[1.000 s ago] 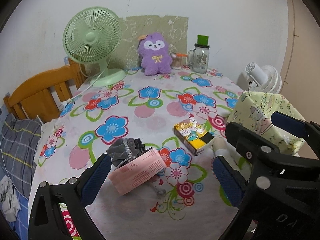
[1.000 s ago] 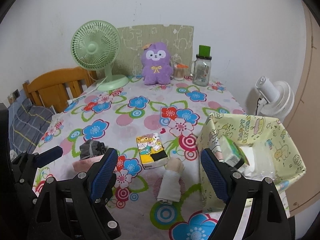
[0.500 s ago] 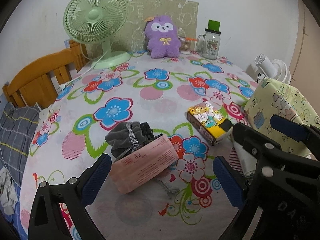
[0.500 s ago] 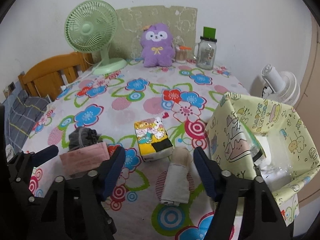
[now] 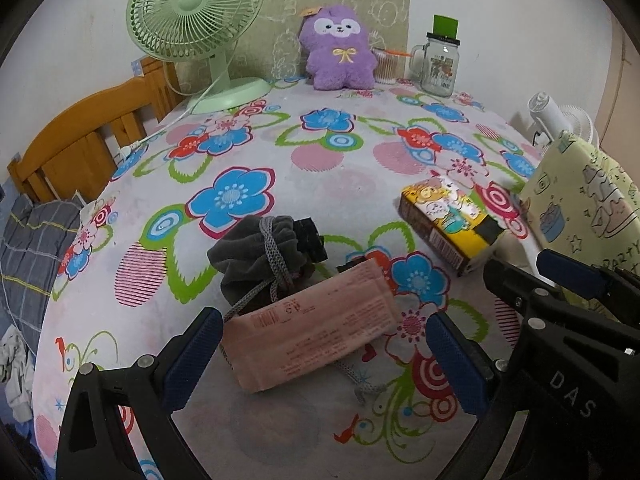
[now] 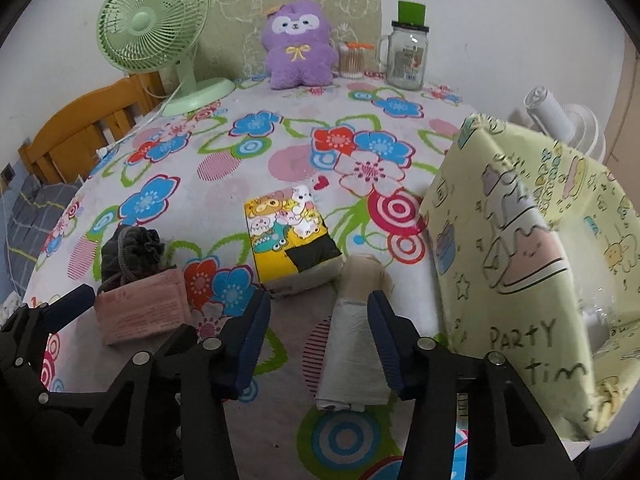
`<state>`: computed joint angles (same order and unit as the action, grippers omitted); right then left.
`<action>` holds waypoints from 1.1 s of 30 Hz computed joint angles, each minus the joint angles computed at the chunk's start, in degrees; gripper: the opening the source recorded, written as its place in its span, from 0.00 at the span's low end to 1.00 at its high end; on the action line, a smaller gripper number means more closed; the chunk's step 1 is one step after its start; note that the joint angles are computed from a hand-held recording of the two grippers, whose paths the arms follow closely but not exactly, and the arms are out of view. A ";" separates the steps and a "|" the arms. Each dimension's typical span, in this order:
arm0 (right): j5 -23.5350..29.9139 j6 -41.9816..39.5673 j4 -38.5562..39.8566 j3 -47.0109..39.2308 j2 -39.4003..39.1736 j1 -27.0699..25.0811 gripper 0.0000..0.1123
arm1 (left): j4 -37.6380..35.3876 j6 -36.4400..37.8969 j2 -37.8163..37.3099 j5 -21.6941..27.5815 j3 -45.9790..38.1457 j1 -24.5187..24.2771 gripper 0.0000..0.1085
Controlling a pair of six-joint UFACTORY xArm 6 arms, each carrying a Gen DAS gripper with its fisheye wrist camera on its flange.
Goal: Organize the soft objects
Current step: 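Grasp the pink paper packet with the left tool while the right tool grasps the white rolled cloth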
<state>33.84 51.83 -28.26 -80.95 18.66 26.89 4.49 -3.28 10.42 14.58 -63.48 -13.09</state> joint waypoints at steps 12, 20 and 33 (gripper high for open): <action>1.43 -0.25 0.17 -0.83 1.59 0.01 0.39 | 1.37 -1.68 1.50 1.71 -0.78 0.08 0.90; 0.31 -0.08 0.49 0.60 0.66 0.06 0.20 | 1.68 -2.82 0.43 0.45 0.84 -0.30 0.75; -3.26 -1.79 2.45 4.38 -1.92 0.83 0.18 | 0.97 -1.42 -2.83 0.04 4.31 -2.01 0.47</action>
